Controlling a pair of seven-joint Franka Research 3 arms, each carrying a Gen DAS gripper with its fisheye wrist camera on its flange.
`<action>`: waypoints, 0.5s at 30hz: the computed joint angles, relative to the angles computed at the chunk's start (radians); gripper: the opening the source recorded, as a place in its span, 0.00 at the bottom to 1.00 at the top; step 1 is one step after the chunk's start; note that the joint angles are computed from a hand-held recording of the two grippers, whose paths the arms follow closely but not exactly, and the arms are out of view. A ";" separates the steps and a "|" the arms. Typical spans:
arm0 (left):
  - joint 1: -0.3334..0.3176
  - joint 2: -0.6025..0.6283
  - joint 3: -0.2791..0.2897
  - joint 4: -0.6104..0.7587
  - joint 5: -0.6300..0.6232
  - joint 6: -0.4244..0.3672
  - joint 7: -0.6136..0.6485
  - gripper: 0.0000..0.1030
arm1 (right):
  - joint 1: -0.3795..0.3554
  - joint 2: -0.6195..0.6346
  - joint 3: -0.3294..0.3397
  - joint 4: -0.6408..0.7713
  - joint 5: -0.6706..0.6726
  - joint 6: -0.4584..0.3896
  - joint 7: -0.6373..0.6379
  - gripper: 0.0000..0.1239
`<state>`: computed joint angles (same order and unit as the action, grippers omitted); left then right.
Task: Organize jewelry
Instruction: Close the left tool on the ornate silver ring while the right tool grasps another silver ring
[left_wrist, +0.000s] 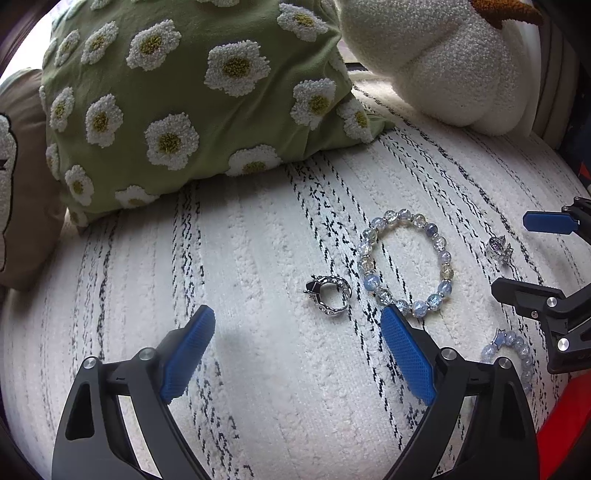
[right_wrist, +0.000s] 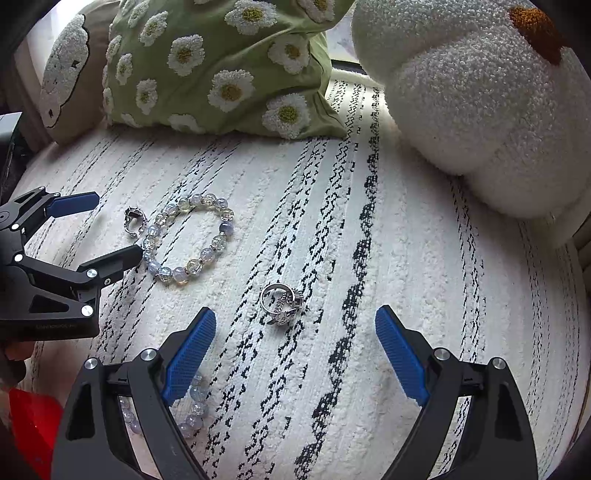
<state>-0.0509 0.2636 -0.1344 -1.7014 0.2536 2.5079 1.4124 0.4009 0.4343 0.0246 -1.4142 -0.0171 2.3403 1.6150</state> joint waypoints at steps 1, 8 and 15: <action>0.003 -0.011 0.001 -0.012 -0.002 0.009 0.000 0.84 | -0.001 -0.001 0.001 -0.002 0.002 0.003 -0.001 0.70; 0.029 -0.018 -0.003 -0.020 -0.052 0.025 0.041 0.84 | -0.014 -0.008 0.006 -0.012 0.031 0.006 -0.008 0.70; 0.039 -0.012 0.005 -0.028 -0.054 0.053 0.047 0.85 | -0.017 -0.006 0.006 -0.009 0.039 0.001 -0.010 0.70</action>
